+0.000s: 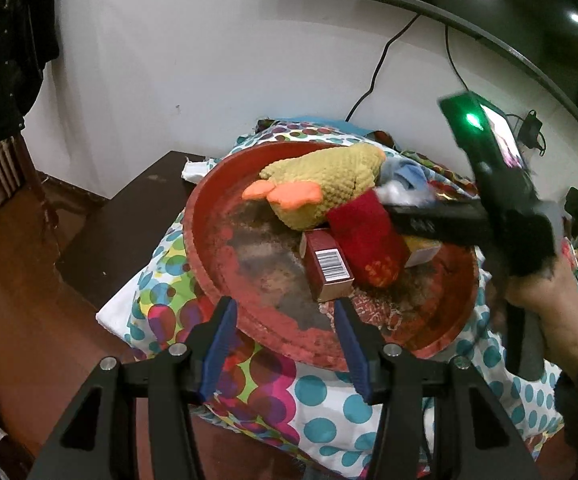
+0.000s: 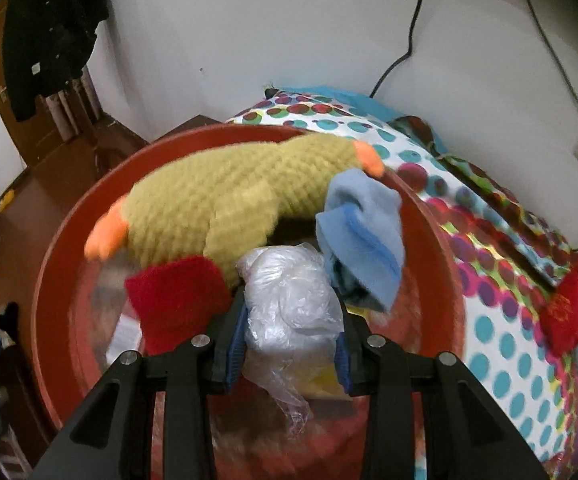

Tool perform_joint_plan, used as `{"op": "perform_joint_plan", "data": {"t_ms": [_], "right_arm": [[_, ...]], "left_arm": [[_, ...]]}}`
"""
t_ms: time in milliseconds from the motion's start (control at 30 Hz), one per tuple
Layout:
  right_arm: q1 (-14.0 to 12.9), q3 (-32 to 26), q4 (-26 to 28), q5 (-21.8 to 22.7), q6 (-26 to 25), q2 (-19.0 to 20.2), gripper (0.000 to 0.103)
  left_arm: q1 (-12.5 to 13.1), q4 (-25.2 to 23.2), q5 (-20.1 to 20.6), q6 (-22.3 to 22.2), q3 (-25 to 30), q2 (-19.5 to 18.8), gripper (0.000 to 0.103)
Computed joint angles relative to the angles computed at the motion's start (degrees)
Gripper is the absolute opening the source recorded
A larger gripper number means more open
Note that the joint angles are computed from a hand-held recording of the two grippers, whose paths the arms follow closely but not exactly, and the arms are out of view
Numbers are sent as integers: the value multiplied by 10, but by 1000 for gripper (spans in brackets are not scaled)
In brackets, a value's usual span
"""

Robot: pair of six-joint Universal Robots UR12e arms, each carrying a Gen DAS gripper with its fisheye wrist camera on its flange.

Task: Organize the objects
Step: 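Carry the clear plastic bag onto the red tray and open the right gripper, then grasp the red-wrapped chocolate bar with the left gripper while the right gripper grasps the white sock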

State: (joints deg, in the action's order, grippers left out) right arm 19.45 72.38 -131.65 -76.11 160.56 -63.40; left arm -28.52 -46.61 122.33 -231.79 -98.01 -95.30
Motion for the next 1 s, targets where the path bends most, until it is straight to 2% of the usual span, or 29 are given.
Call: {"op": "perform_joint_plan", "data": {"t_ms": [167, 267, 333, 400, 467, 600, 733, 800, 867, 1000], "right_arm": [[12, -23, 1, -18, -2, 19, 34], [14, -23, -1, -28, -13, 19, 38], [10, -10, -18, -22, -13, 10, 54], [3, 7, -34, -12, -11, -3, 64], [-6, 22, -40, 5, -15, -17, 64], [-40, 72, -61, 31, -33, -61, 65], [-80, 111, -85, 12, -34, -91, 66], [-101, 123, -98, -9, -20, -99, 66], [-125, 129, -98, -12, 0, -105, 66], [-175, 144, -91, -21, 43, -114, 66]], "left_arm": [[-2, -4, -3, 4, 4, -4, 52], [-4, -3, -3, 6, 6, -7, 52], [-6, -8, 1, 9, 9, -9, 52], [-9, -11, 8, 13, 13, -12, 52], [-10, -5, 10, 19, 14, -13, 52], [-15, 12, 14, 35, 18, -18, 52], [-22, 22, 10, 68, 29, -31, 52], [-27, 38, 0, 96, 36, -41, 52], [-33, 49, -8, 126, 44, -51, 52], [-47, 94, -35, 225, 73, -81, 52]]}}
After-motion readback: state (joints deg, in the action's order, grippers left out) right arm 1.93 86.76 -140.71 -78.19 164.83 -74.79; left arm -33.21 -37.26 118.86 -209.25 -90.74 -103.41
